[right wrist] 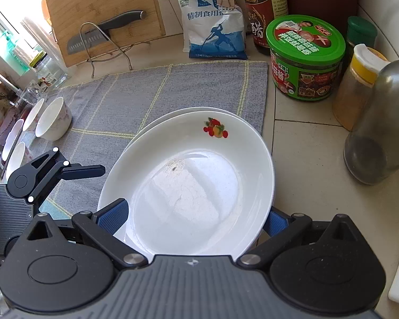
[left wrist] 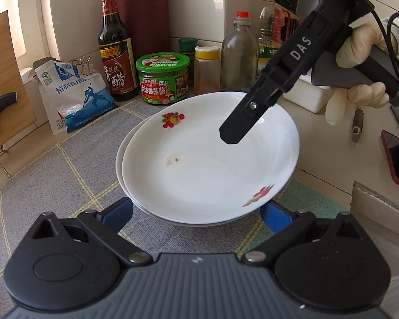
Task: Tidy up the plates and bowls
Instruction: 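Lower the flower plate onto the stack and open the right gripper, then move the right gripper to a white bowl and grasp its rim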
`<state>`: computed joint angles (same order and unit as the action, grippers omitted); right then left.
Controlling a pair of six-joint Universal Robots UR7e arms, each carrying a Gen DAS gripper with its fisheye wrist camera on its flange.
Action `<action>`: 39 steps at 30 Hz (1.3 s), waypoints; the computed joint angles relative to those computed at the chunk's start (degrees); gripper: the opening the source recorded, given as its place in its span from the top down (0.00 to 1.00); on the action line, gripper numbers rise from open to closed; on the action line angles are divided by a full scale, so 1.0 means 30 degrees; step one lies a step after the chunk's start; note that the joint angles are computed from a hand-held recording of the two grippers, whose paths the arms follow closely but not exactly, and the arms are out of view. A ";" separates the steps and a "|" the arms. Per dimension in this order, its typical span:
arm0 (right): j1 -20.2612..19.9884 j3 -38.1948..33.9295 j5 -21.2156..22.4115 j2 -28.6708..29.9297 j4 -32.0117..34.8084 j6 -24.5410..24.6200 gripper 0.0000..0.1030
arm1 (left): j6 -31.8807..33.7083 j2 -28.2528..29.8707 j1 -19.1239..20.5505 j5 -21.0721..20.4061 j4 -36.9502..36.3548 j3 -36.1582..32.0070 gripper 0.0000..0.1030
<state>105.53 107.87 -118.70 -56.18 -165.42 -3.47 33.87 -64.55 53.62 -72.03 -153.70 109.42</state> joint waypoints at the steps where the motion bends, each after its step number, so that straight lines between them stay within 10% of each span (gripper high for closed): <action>1: 0.0056 -0.0005 -0.0164 -0.0005 0.0081 0.0093 0.00 | 0.0034 -0.0038 -0.0005 -0.0005 -0.0052 0.0050 0.02; 13: 0.0876 -0.0136 -0.2799 0.0525 0.0184 0.0881 0.00 | -0.0088 -0.0876 0.0162 -0.0312 -0.0137 0.0602 0.02; 25: 0.3190 -0.1518 -0.5518 0.3970 -0.5130 -0.2918 0.00 | -0.1165 -0.3055 0.0440 0.0624 -0.1170 0.1860 0.01; 39: 0.5065 -0.5274 -0.3839 0.8870 -0.6378 -0.4577 0.00 | -0.3677 -0.8017 0.1006 0.4563 0.0075 0.4423 0.01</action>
<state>120.72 92.05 -130.22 -29.57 -184.56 -17.20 22.84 -88.60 56.63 -58.35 -153.48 122.69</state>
